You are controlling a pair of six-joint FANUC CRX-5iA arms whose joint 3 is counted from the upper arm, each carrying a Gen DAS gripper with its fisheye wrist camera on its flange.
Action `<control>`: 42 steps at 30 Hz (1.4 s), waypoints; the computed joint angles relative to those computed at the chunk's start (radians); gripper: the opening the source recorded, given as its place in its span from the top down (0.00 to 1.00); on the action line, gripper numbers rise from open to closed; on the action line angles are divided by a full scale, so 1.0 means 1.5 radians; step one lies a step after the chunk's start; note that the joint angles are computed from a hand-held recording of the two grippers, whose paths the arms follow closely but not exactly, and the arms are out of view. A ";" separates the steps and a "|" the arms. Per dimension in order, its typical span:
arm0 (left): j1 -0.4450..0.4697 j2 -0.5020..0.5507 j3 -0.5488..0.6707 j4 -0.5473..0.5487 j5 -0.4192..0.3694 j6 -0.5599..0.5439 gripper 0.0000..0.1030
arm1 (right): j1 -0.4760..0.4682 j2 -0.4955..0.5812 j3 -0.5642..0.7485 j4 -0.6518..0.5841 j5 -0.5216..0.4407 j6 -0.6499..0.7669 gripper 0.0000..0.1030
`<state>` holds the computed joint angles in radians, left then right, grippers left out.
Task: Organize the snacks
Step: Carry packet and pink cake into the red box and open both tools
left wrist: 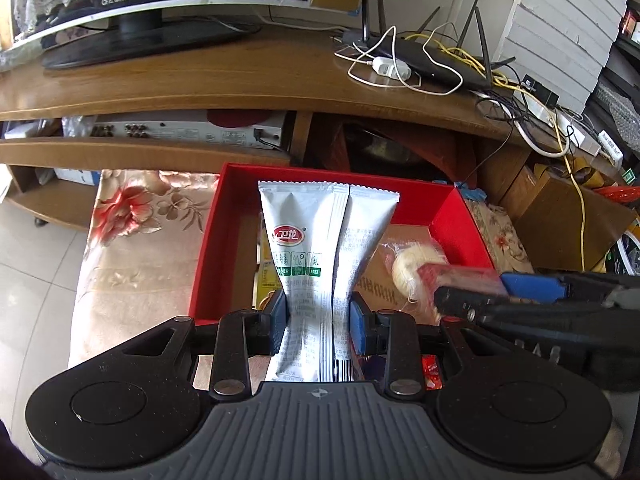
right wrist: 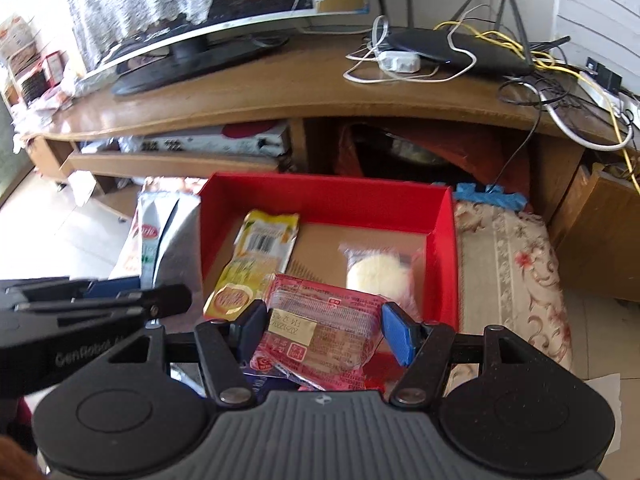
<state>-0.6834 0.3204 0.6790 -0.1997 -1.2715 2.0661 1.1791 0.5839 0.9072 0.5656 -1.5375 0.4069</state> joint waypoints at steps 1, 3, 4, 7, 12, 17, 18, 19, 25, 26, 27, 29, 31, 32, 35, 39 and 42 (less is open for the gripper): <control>0.000 0.006 0.006 0.000 -0.003 -0.002 0.62 | -0.004 0.001 0.001 -0.001 0.001 -0.002 0.38; 0.002 0.016 0.015 0.003 -0.008 -0.004 0.62 | -0.012 0.005 0.006 -0.005 0.002 0.000 0.39; 0.003 0.021 0.020 0.005 -0.009 -0.005 0.62 | -0.015 0.010 0.012 -0.007 0.000 0.002 0.38; 0.003 0.036 0.042 -0.003 -0.016 -0.005 0.62 | -0.023 0.022 0.027 -0.011 -0.003 0.010 0.39; 0.011 0.060 0.081 -0.010 -0.016 -0.003 0.62 | -0.035 0.031 0.036 -0.015 0.001 0.013 0.39; 0.013 0.096 0.132 -0.030 -0.031 -0.013 0.62 | -0.049 0.049 0.058 -0.026 -0.001 0.025 0.39; 0.014 0.105 0.140 -0.029 -0.035 -0.016 0.62 | -0.052 0.053 0.062 -0.030 -0.001 0.028 0.39; 0.016 0.111 0.147 -0.027 -0.038 -0.017 0.62 | -0.055 0.057 0.067 -0.033 -0.001 0.030 0.39; 0.020 0.144 0.172 -0.021 -0.060 -0.031 0.63 | -0.071 0.080 0.083 -0.051 -0.005 0.044 0.39; 0.020 0.147 0.174 -0.021 -0.063 -0.032 0.63 | -0.074 0.077 0.075 -0.055 0.000 0.042 0.39; 0.020 0.148 0.174 -0.021 -0.062 -0.033 0.63 | -0.076 0.076 0.070 -0.057 0.003 0.041 0.39; 0.020 0.154 0.179 -0.020 -0.071 -0.036 0.64 | -0.080 0.068 0.051 -0.064 0.017 0.041 0.38; 0.022 0.156 0.178 -0.015 -0.074 -0.038 0.65 | -0.083 0.063 0.038 -0.062 0.028 0.034 0.37; 0.022 0.157 0.178 -0.016 -0.077 -0.037 0.65 | -0.083 0.061 0.035 -0.062 0.032 0.033 0.37; 0.024 0.158 0.178 -0.014 -0.082 -0.034 0.63 | -0.084 0.053 0.020 -0.061 0.047 0.028 0.37; 0.027 0.158 0.178 -0.006 -0.083 -0.034 0.59 | -0.085 0.056 0.021 -0.063 0.043 0.028 0.37; 0.026 0.153 0.174 -0.005 -0.080 -0.038 0.54 | -0.084 0.060 0.025 -0.059 0.034 0.026 0.37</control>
